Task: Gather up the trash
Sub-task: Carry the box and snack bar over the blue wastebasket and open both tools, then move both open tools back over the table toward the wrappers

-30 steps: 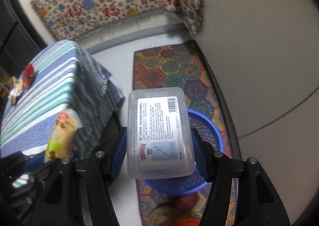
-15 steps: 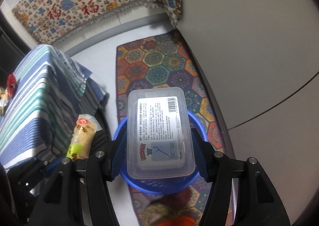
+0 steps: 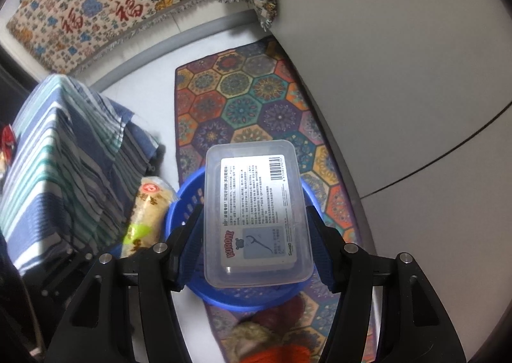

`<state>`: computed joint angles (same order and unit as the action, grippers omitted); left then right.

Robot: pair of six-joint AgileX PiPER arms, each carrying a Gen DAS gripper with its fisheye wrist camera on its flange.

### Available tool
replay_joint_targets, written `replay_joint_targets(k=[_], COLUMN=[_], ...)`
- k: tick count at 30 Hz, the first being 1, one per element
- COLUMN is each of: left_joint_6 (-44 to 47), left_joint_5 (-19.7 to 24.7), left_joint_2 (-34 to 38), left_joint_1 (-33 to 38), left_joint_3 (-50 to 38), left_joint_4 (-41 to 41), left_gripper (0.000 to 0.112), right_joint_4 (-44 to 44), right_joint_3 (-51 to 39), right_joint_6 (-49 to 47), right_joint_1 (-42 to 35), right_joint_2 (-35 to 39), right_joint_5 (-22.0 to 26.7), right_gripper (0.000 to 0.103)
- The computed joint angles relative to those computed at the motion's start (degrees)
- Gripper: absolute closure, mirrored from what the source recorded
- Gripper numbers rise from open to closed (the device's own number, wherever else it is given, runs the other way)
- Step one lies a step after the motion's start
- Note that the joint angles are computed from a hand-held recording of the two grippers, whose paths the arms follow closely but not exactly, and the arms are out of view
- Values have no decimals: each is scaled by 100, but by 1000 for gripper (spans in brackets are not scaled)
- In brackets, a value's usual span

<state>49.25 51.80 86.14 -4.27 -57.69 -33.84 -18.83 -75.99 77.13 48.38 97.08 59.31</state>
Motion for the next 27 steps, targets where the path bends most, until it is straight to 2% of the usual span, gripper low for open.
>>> replay_joint_targets(k=[5,7,9,11,12,14,17,23,26,27], left_joint_6=[128,120,150,152,145,188,167,251,455,561], left_joint_5=[-109,-216,-375,-400,-393,-390,-404,138,580,815], left_joint_2=[87,189,246,289,301,277,216,-116,-461,-581], left_joint_1=[-132,-238,-285,-280,-269,-212,-102,457,890,1116], left_joint_3=[67,47,82,81,80,91,100,-53,-122,-157], left_joint_4=[-34,-30,-68,-91,-105,-129,-77,-140,-203,-253], left_gripper=[95,81,74,74,74,73,73,73,73,68], right_joint_4=[64,14,-65,-140,-187,-360,-391,-581,-883,-1006], right_joint_3=[190,233,246,292,292,288,271,94,-167,-308], right_joint_6=[85,183,279,395,446,619,667,692,743,729], right_joint_1=[-86,-93,-81,-75,-73,-9,17,95,238,295], right_joint_2=[-85,-107,-135,-210,-240,-300,-328,-301,-219,-152], right_joint_5=[-273,-311,-300,-307,-287,-241,-308,-194,203,389], right_gripper=[40,39,39,39,36,22,21,21,16,15])
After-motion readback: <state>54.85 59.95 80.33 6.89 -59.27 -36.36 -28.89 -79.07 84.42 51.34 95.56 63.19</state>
